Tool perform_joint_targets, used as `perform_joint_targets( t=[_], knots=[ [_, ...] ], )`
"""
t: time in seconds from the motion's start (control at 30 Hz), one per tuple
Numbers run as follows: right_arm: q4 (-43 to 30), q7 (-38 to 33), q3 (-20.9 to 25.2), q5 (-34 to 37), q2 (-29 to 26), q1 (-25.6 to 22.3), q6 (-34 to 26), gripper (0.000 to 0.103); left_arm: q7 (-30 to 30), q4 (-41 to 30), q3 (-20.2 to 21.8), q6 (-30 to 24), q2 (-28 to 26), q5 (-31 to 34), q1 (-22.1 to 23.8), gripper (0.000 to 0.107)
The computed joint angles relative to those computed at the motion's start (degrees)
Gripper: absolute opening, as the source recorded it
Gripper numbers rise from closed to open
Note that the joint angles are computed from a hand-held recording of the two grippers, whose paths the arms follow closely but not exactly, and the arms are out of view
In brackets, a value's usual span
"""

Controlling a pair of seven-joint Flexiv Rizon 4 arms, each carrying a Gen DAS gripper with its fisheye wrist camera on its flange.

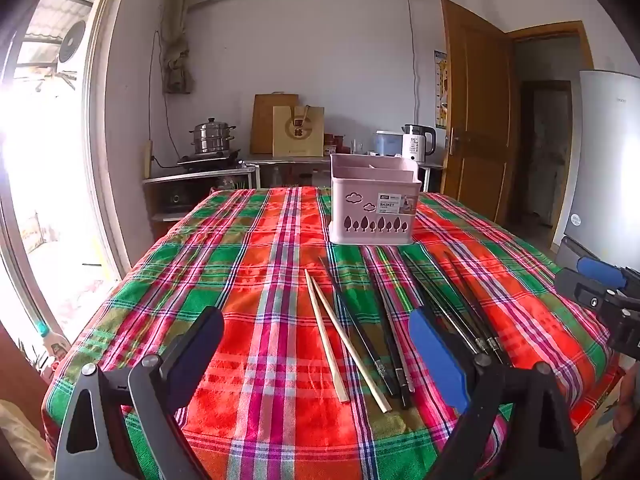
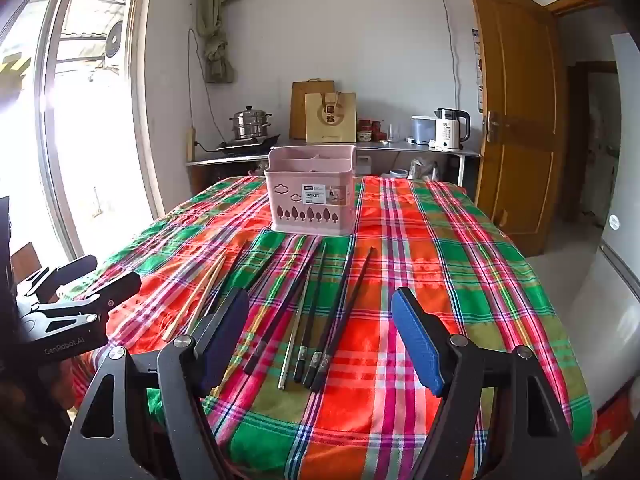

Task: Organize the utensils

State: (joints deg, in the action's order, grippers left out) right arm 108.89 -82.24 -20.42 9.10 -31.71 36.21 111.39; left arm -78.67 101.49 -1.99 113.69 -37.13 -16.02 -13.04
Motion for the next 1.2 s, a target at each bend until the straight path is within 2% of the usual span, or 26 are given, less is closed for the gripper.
perform_joint_targets(
  t=[0.13, 0.3, 0.33, 0.4, 0.5, 1.2],
  knots=[
    [0.0, 0.4, -0.1, -0.6, 0.3, 0.1, -1.2, 0.074, 0.0, 0.2, -0.2, 0.7, 0.0, 0.6, 0.3, 0.094],
    [0.1, 0.6, 0.3, -0.7, 0.4, -0.3, -0.5, 0.074, -0.7, 1.9, -2.4, 2.2, 0.4, 3.7, 3.7, 0.094],
    [0.3, 0.0, -0.4, 0.2, 0.4, 0.6, 0.0, 0.074, -0.5, 1.7, -2.0, 1.7, 0.4, 3.4, 3.3, 0.094],
    [-0.2, 0.3, -0.2, -0.5, 0.2, -0.3, -0.4, 0.074, 0.6, 0.6, 1.5, 0.4, 0.2, -0.1, -0.6, 0.094],
    [0.3, 0.1, -0.1, -0.3, 0.5, -0.1, -0.1, 0.074, 1.0, 0.4, 2.3, 0.7, -0.1, -1.4, -2.0, 0.094],
    [-0.1, 0.1, -1.0, 0.2, 0.1, 0.8, -0.2, 0.074, 1.7, 1.7, 1.1, 1.5, 0.9, -1.8, -1.4, 0.094]
  ],
)
